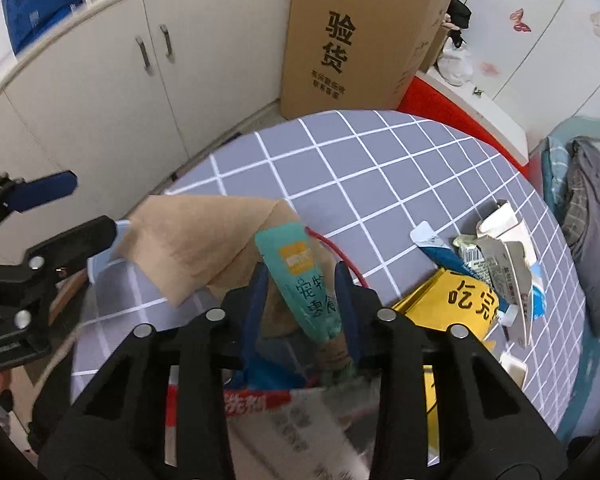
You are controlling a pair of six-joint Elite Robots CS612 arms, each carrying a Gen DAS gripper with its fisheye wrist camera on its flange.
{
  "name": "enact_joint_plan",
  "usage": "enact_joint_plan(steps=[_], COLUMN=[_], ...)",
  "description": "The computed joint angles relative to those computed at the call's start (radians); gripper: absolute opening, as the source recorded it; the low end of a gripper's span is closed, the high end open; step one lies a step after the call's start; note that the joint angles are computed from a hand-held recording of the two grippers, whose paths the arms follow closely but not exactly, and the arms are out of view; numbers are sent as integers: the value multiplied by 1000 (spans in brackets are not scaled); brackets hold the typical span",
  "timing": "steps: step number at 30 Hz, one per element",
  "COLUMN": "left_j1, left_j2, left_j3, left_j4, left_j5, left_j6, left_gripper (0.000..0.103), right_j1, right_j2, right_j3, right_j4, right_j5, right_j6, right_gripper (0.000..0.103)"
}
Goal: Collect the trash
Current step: 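Move both tools back to the table and grasp the teal wrapper with the right tool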
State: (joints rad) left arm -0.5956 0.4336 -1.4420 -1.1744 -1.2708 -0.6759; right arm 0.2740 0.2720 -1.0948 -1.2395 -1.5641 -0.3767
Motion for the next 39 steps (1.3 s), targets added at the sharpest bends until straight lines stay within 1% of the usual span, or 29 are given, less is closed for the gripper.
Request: enact_joint_plan(steps=[2, 4, 6, 10, 11, 12, 13, 15, 16, 17, 20, 26, 30, 34, 37, 39], left_j1=[1, 3, 7, 11, 12, 15, 17, 12, 11, 13, 21, 1, -10, -18, -19, -18], left_j2=[-1, -3, -7, -13, -14, -14, -16, -21, -20, -19, -7, 1, -1, 1, 7, 11], left_j3=[13, 29, 49, 81, 87, 92, 97, 104, 100, 96, 67, 20, -3, -28, -50, -68], left_j4=[-13, -25, -37, -59, -64, -73, -72, -54, -51, -50, -86, -139, -163, -177, -171, -164], left_j5=[-8, -20, -41, -66, -74, -86, -97, -57, -41, -36, -60, 25, 55, 70, 79, 82], left_j6=[7, 18, 19, 13, 8, 5, 5, 1, -9, -15, -27, -16, 2, 19, 14, 10], left_gripper=[68, 68, 68, 68, 62, 47, 40, 20, 15, 2, 2, 2, 2, 2, 2, 2], right_j1=[-2, -6, -12, -22, -23, -23, -23, -25, -26, -27, -30, -32, -30, -24, -13, -1], right_j2=[7, 21, 26, 30, 32, 34, 37, 43, 43, 41, 42, 45, 45, 43, 44, 38], right_j3=[-6, -29, -41, -51, -53, -58, -62, -72, -74, -73, -82, -113, -137, -155, -168, -166], right_j4=[-20, -57, -80, -104, -107, -113, -127, -154, -160, -163, -178, -202, -218, -226, -225, -203], right_j5=[-3, -2, 11, 45, 47, 51, 55, 66, 72, 79, 103, 138, 147, 161, 170, 152], right_j6=[0, 5, 17, 39, 41, 45, 52, 66, 71, 75, 94, 120, 126, 123, 114, 97], right_gripper=[23, 18, 9, 7, 7, 7, 7, 6, 6, 6, 6, 6, 5, 3, 3, 3])
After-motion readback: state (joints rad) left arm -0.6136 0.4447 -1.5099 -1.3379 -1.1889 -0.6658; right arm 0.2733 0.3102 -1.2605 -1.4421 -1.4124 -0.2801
